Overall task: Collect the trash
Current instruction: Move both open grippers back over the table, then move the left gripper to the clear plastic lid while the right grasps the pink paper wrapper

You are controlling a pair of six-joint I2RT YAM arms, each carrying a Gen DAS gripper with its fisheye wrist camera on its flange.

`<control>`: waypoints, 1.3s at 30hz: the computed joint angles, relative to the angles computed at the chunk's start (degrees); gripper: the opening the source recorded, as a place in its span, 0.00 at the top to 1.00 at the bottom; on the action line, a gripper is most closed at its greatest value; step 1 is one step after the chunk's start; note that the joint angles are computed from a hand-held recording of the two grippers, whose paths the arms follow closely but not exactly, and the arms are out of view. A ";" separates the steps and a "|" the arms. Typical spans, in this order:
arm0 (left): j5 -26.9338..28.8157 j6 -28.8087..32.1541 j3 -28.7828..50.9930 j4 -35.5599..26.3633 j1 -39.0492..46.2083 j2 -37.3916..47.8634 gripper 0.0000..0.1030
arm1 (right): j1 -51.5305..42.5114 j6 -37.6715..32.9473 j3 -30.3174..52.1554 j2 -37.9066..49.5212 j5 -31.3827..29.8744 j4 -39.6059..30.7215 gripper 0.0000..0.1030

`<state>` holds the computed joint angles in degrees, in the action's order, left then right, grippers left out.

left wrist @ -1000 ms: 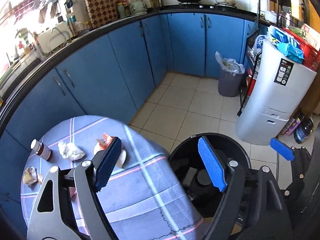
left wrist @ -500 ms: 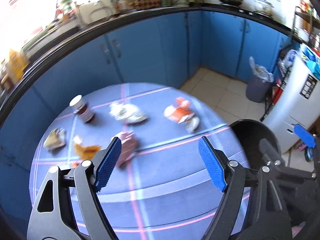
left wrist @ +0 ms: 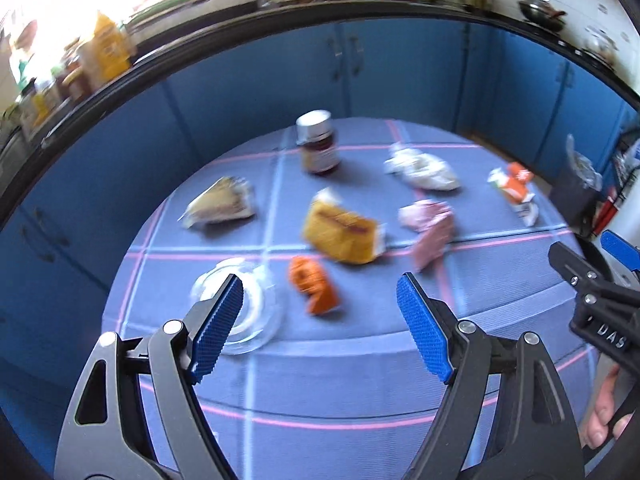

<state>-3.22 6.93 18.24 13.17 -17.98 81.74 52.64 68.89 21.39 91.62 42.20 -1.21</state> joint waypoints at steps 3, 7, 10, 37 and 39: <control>3.81 4.01 0.44 2.96 7.84 5.04 0.24 | -0.36 -2.73 4.28 4.97 -1.29 1.58 0.11; 7.10 7.37 2.23 5.42 14.68 11.28 0.24 | -0.83 -6.18 10.96 11.26 -2.45 1.76 0.11; 9.06 9.24 4.28 6.51 18.07 15.99 0.24 | -1.46 -8.28 15.26 14.78 -3.22 1.38 0.11; 16.21 13.98 17.68 1.82 20.56 31.05 0.14 | 0.08 -12.28 35.16 27.12 2.20 -10.54 0.11; 16.64 13.65 18.89 1.17 21.31 31.94 0.14 | -0.51 -12.42 34.66 27.11 1.79 -9.76 0.11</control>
<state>13.42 20.58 37.13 14.34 3.33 113.68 52.13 56.47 56.05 118.73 44.00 -10.97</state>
